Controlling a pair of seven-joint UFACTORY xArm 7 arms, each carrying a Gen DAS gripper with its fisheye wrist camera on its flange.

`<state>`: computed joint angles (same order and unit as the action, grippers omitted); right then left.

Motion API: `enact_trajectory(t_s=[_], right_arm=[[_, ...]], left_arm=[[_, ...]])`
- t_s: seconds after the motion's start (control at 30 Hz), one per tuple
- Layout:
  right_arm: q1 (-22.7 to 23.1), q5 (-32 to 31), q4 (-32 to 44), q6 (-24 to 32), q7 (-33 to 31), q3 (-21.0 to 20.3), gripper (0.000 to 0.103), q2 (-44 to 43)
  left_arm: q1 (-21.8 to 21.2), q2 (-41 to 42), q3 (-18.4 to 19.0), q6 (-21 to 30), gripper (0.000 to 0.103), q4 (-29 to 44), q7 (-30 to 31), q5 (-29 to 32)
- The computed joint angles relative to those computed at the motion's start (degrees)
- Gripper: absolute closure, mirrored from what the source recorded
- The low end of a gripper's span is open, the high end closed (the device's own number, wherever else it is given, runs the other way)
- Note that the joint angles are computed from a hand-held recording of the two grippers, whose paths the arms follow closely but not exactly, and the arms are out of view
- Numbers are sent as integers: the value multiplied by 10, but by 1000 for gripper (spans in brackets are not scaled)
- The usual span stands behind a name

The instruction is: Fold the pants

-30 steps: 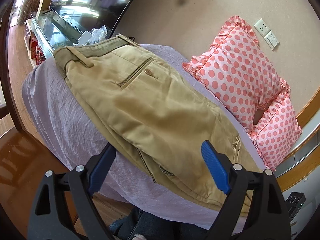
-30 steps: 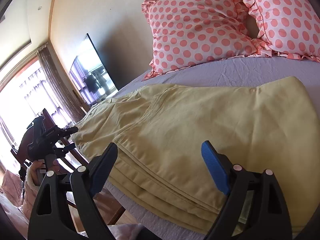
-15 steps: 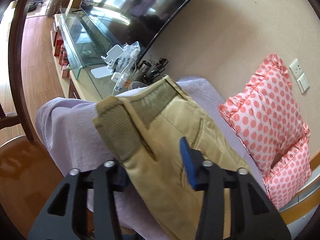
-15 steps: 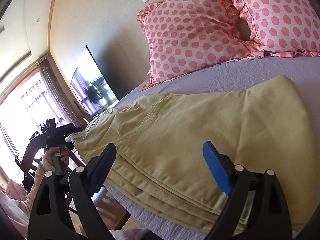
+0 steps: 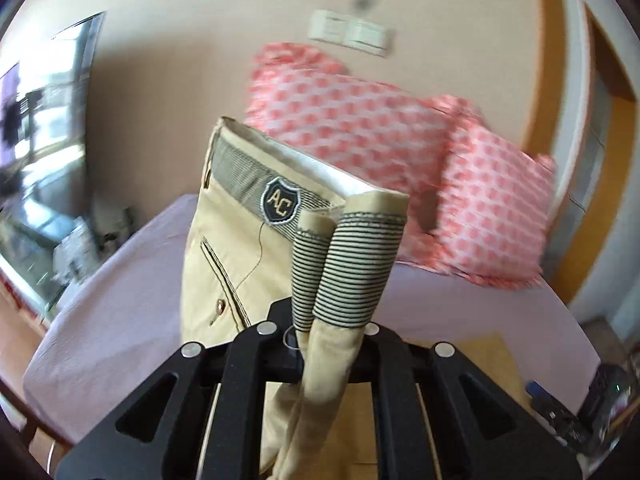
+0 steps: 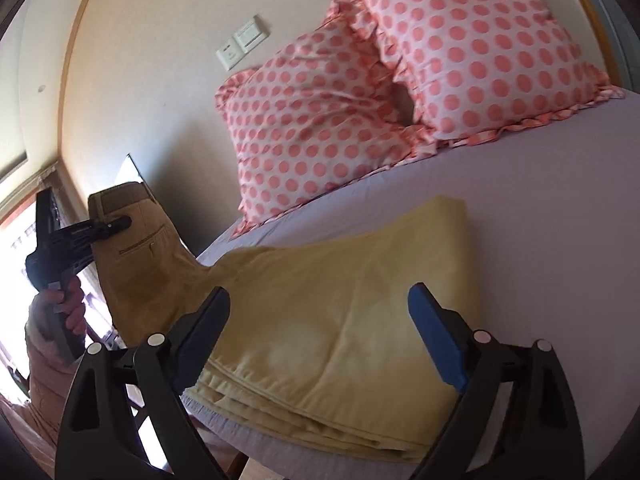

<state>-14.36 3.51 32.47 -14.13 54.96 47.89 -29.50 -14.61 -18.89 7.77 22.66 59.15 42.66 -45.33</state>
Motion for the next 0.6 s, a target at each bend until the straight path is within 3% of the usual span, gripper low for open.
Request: enact_trajectory(t_s=[0.1,0.17,0.27,0.4,0.5,0.57,0.6], right_arm=[[15,27,-50,29,36,-30,11,-81],[20,33,-82,55,65,-43,11,-135],[41,31,-119,86,96,-75,11,-186],[90,5,-137,82,99,-139,10,-181],[178,-30,-114,41,54,-242,10,-89],[282,-45,-91,26,15,-346,10,-23],[341,-51,-74,29,-5,-406,10,7]], left_arm=[[-78,-6,-25,47,94,-3,85,-42],[-108,13,-50,84,94,-8,119,-56],[-118,51,-115,71,94,-39,122,-12],[-116,60,-131,89,89,-68,125,4],[-110,10,-83,175,76,-80,187,-43],[-95,-20,-48,234,56,-77,221,-80],[-82,-31,-36,236,40,-74,229,-97]])
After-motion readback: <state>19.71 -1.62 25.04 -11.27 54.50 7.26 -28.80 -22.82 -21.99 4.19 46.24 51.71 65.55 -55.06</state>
